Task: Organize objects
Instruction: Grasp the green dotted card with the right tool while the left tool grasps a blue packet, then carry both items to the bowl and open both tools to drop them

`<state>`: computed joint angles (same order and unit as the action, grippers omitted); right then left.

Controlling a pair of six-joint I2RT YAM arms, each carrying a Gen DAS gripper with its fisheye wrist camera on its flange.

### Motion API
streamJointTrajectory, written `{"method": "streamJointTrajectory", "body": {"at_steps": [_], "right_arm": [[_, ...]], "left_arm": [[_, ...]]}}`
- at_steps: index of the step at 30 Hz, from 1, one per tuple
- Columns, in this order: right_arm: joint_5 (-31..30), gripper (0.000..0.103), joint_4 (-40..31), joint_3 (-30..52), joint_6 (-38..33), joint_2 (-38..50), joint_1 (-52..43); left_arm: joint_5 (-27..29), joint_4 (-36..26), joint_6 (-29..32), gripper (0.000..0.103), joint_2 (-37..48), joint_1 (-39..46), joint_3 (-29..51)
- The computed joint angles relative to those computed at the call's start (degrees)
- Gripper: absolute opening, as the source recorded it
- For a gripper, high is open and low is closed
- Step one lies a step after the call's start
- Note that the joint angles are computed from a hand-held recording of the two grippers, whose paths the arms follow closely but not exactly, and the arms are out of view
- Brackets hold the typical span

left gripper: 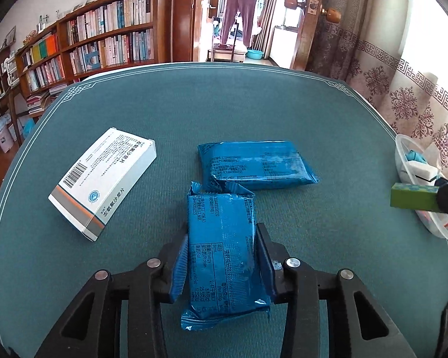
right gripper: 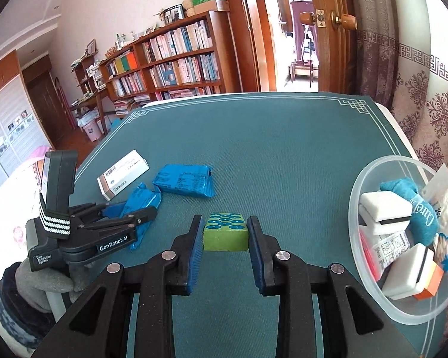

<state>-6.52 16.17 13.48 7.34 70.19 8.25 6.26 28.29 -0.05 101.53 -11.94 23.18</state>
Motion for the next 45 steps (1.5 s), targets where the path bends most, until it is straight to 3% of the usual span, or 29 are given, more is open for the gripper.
{"method": "streamJointTrajectory", "body": {"at_steps": [6, 12, 19, 31, 45], "right_arm": [[-3.5, 0.03, -8.5, 0.8, -3.2, -11.8, -9.8], [-10.3, 0.03, -12.4, 3.2, -6.4, -14.9, -25.3], [-16.4, 0.03, -6.3, 6.4, -8.2, -4.4, -40.7], [-22.1, 0.03, 0.8, 10.3, -12.4, 14.6, -51.8], [-28.0, 0.036, -3.4, 9.5, -15.2, 10.8, -59.0]], "left_arm": [[-0.8, -1.4, -1.3, 0.043, -5.3, -5.0, -1.0], [-2.3, -3.7, -2.6, 0.043, -9.1, -12.0, 0.2], [-3.2, -7.4, -4.3, 0.043, -10.2, -20.4, 4.6], [-2.5, -13.0, -6.7, 0.043, -5.2, -32.4, 17.2], [-0.5, -14.6, -9.0, 0.045, 5.2, -38.1, 28.3]]}}
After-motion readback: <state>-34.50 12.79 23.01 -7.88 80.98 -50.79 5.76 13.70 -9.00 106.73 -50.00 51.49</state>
